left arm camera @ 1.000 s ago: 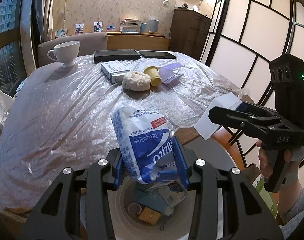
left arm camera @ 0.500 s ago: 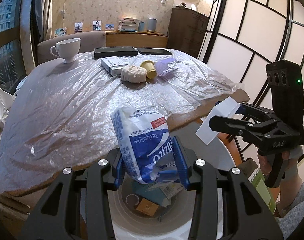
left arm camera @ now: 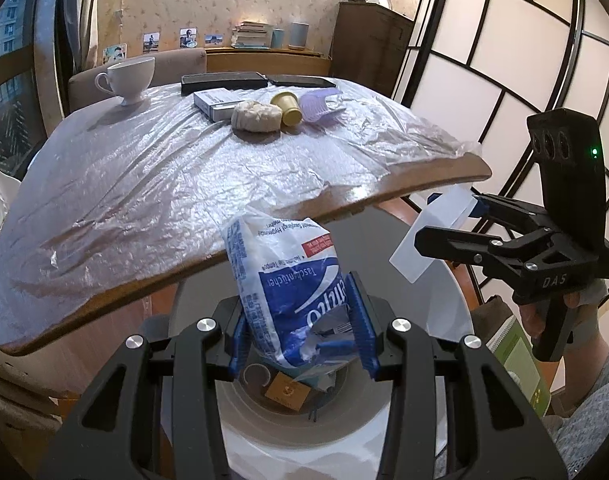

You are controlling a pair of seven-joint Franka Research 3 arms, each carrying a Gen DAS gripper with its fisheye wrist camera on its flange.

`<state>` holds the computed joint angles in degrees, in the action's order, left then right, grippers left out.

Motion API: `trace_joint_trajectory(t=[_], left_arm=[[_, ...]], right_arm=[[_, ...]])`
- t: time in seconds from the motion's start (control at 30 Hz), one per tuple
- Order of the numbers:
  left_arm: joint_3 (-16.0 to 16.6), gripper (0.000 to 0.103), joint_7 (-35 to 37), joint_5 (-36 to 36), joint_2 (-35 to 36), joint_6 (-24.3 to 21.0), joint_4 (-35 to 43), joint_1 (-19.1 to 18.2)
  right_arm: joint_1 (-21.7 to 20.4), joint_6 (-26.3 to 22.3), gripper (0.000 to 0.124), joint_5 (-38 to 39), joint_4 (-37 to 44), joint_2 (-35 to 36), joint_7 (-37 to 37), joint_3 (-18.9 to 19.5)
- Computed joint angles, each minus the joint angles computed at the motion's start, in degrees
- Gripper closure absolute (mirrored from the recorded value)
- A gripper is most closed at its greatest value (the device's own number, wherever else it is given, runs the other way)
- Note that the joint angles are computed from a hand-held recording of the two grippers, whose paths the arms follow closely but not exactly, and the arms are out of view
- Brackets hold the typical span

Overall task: Collect trash
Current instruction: 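Carry the tissue pack and floss box over the white trash bin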

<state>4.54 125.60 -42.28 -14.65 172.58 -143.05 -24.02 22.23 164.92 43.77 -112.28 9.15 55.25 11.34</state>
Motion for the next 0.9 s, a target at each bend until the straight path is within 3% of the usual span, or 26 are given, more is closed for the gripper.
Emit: trace_joint_trajectory(t=[0.9], left_arm=[[-2.81, 0.059, -6.49, 6.60, 1.11, -2.66, -1.97, 2.44]], right_arm=[[0.99, -2.50, 0.037, -5.84, -2.32, -0.05, 5.01, -0.89]])
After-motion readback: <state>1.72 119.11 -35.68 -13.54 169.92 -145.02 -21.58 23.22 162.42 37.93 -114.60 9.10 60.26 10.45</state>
